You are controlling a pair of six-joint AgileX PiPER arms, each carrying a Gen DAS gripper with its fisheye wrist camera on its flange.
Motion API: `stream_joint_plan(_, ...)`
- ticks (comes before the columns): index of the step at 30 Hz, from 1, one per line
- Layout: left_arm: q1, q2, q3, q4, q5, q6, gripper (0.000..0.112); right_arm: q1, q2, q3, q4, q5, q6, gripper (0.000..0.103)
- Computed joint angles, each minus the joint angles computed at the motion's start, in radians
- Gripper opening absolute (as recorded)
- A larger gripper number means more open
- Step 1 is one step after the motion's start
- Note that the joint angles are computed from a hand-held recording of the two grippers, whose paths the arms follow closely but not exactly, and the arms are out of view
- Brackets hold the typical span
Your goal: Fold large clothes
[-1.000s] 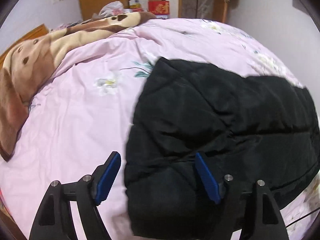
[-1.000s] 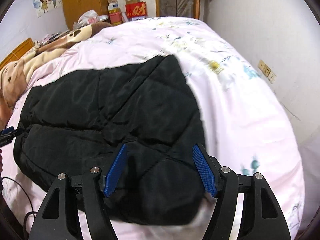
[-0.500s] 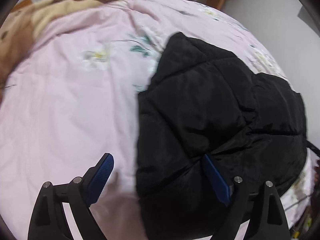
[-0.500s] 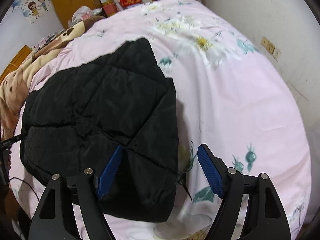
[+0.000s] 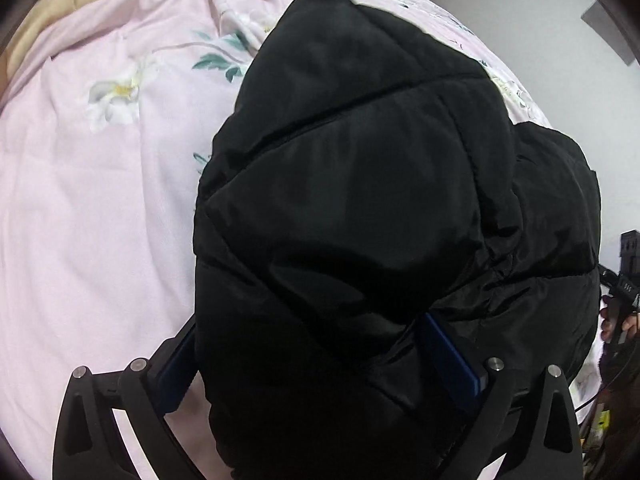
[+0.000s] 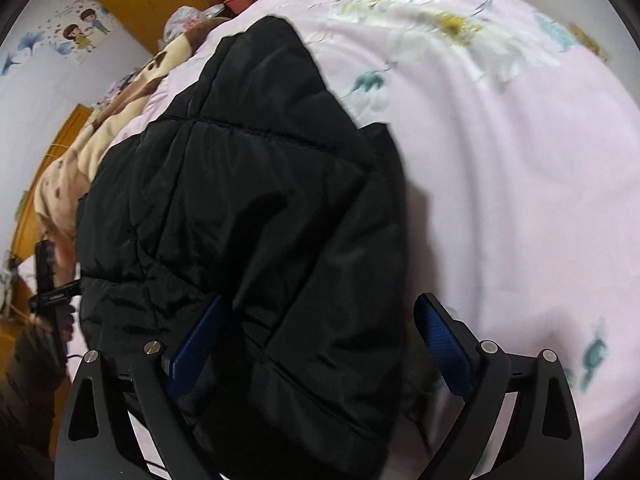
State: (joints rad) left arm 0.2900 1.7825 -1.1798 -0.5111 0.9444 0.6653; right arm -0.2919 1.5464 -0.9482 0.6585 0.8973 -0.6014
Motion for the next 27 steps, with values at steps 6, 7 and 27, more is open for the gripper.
stream_joint_plan(6, 0.014, 0.044, -0.029, -0.010, 0.031, 0.034, 0.103, 0.011, 0.042, -0.012, 0.043, 0.017, -0.058, 0.095)
stream_joint_plan(7, 0.015, 0.052, -0.032, -0.010, 0.035, 0.036, 0.103, 0.011, 0.052, -0.017, 0.053, 0.026, -0.075, 0.095)
stream_joint_plan(27, 0.032, 0.041, -0.006, -0.022, 0.015, 0.067, 0.079, 0.128, 0.075, -0.055, 0.040, 0.025, -0.088, 0.069)
